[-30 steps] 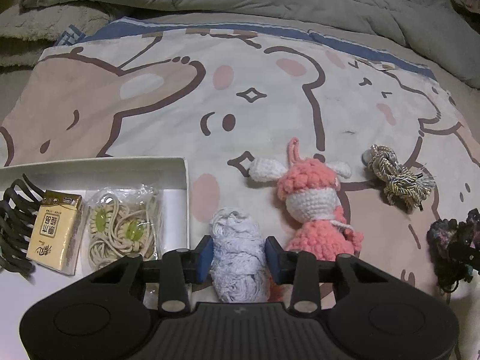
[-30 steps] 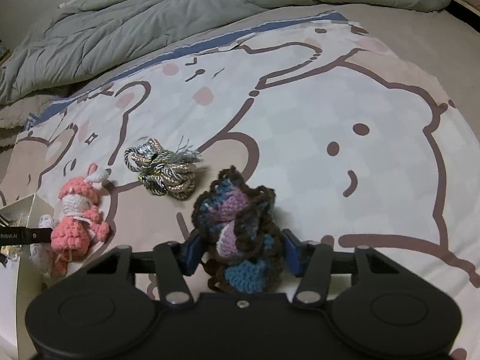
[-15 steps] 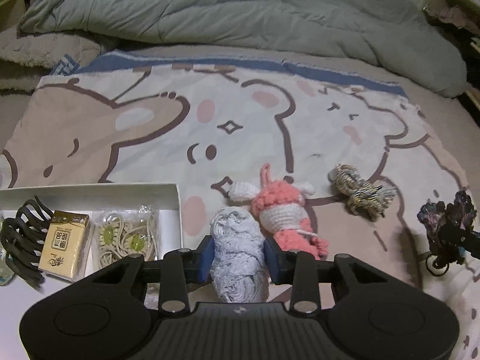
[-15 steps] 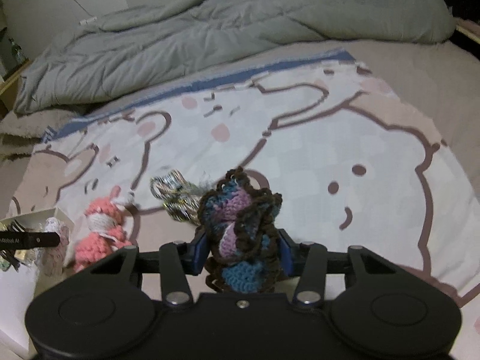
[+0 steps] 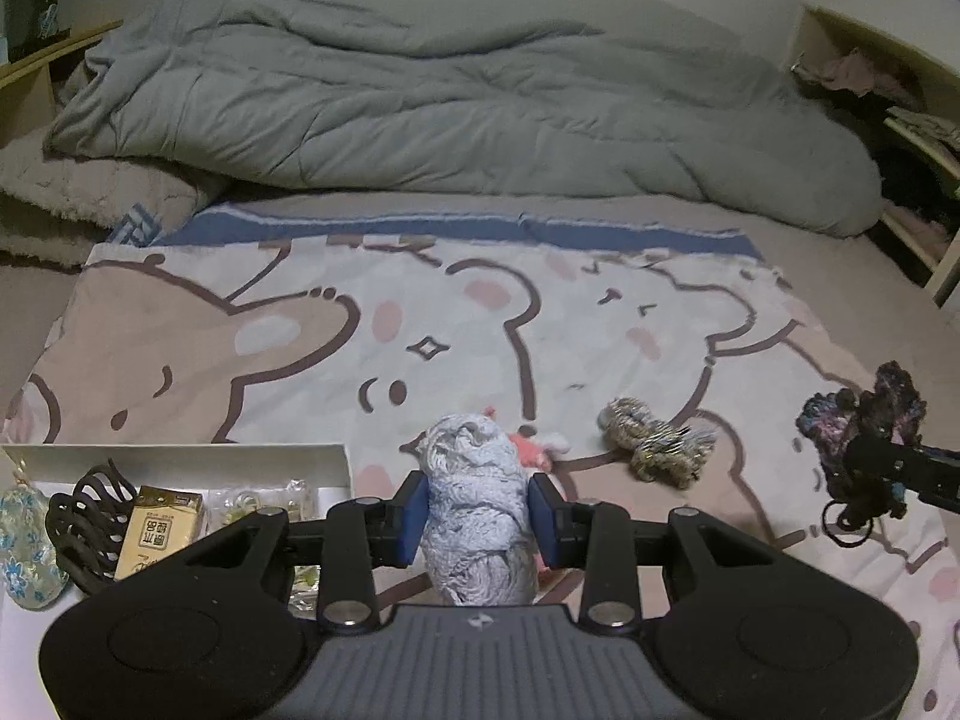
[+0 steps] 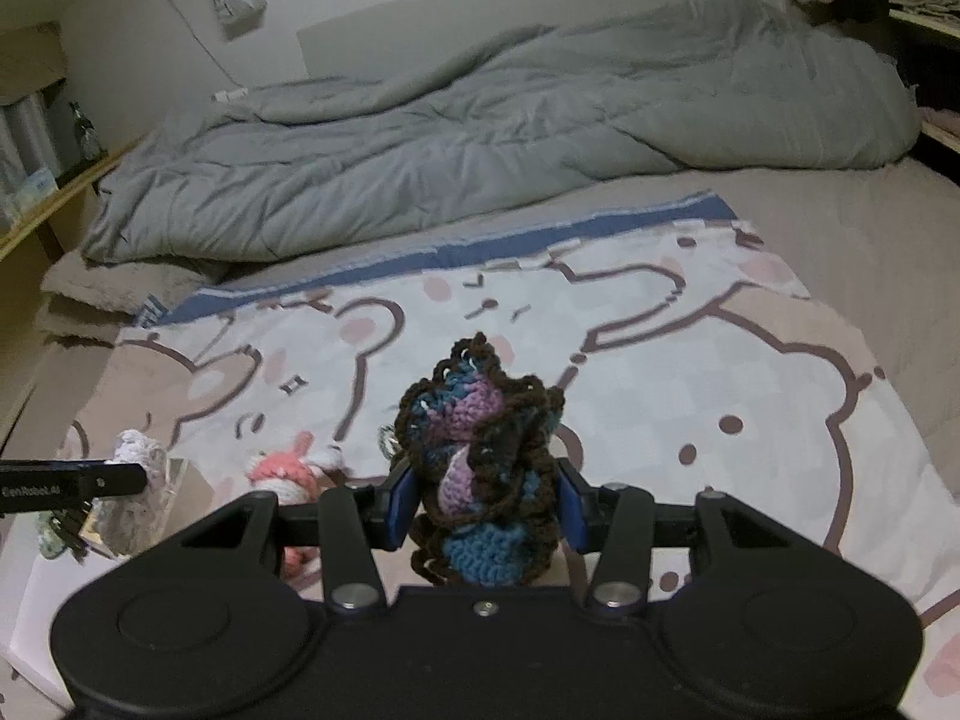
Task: Organize objects
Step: 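Lift the yarn ball with the left tool while the right tool carries the flower toward the box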
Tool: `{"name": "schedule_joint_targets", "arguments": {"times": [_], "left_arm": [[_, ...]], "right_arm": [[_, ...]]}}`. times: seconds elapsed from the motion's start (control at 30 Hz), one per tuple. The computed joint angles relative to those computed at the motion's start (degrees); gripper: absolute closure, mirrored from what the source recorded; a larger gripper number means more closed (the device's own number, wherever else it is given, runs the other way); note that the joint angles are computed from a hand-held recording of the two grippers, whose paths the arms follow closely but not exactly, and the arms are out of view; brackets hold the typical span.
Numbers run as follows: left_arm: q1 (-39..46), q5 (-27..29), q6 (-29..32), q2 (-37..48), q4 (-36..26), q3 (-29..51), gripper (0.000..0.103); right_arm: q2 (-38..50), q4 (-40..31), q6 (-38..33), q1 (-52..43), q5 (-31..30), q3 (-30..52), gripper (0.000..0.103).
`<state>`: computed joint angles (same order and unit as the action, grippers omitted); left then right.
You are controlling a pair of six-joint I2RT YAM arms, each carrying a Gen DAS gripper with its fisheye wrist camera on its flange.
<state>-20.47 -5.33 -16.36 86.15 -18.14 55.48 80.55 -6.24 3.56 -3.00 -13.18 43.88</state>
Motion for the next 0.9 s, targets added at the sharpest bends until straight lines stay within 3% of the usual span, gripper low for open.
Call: {"name": "schedule_joint_targets", "arguments": {"times": [0.53,0.9], "left_arm": [[-2.7,-1.5,-0.2,-8.5,1.8,-3.7,0.065],[1.5,-1.4,2.8,-16.6,-0.3,-7.8,0.065]], "right_arm": [[-9.5,-3.0,2.5,3.4,0.3,-2.0,0.055],[-11.4,-3.4,4.3,7.0,-0.1,-1.9,0.055]]}}
